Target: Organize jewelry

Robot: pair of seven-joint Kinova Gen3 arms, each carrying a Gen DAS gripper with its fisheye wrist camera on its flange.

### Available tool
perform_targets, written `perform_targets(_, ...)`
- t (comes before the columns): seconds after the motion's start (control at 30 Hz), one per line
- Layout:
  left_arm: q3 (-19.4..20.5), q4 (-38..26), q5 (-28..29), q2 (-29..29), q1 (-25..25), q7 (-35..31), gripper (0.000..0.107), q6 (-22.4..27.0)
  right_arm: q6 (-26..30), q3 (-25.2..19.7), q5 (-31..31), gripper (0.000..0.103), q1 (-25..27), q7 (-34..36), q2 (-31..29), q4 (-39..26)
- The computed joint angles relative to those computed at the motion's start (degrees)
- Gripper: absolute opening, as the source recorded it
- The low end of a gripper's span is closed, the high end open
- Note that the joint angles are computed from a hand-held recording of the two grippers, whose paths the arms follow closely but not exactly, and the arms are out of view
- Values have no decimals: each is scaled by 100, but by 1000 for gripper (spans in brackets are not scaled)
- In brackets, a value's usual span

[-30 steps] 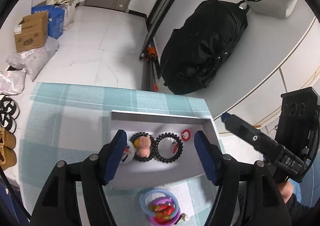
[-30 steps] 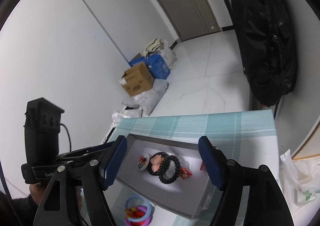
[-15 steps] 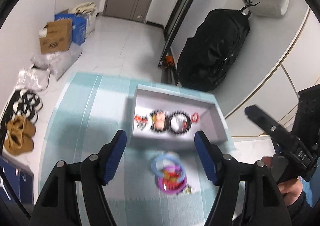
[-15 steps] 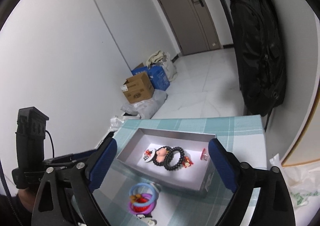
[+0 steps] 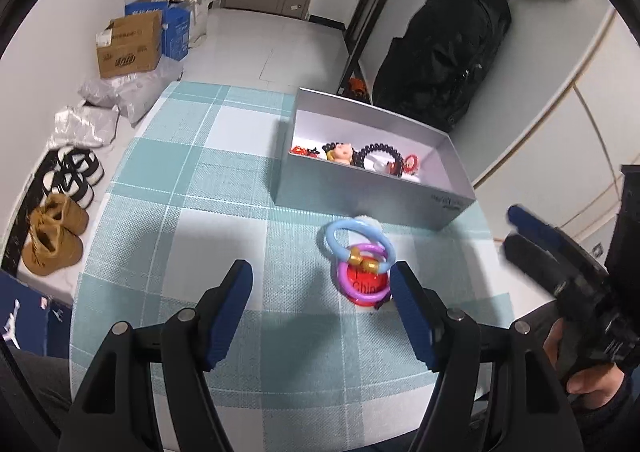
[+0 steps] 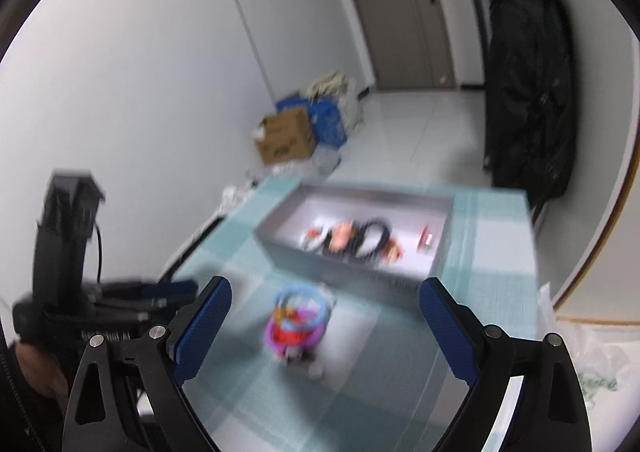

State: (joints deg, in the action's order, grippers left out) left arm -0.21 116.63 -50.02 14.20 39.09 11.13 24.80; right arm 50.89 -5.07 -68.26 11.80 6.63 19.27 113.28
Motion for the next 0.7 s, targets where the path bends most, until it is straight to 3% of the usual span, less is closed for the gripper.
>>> perform_targets(0.1, 60, 23, 99, 54, -72, -135, 67, 0, -474, 255, 411, 95, -482, 56, -140, 183)
perform_targets(0.2, -79, 134, 66, 15, 20, 18, 67, -129, -750, -25, 517, 95, -327, 366, -170, 370)
perform_targets(0.33, -116, 172, -123, 21, 138, 347, 67, 13, -677, -46, 1278, 95, -430, -269, 13, 184)
perform_targets(0.47, -27, 193, 92, 36, -49, 264, 67, -57, -714, -120, 1918, 94, -566, -902, 180, 55)
perform_targets(0.7, -125, 254, 33, 16, -36, 502, 67, -69, -1326, -493, 2113, 94, -542, -897, 108, 299)
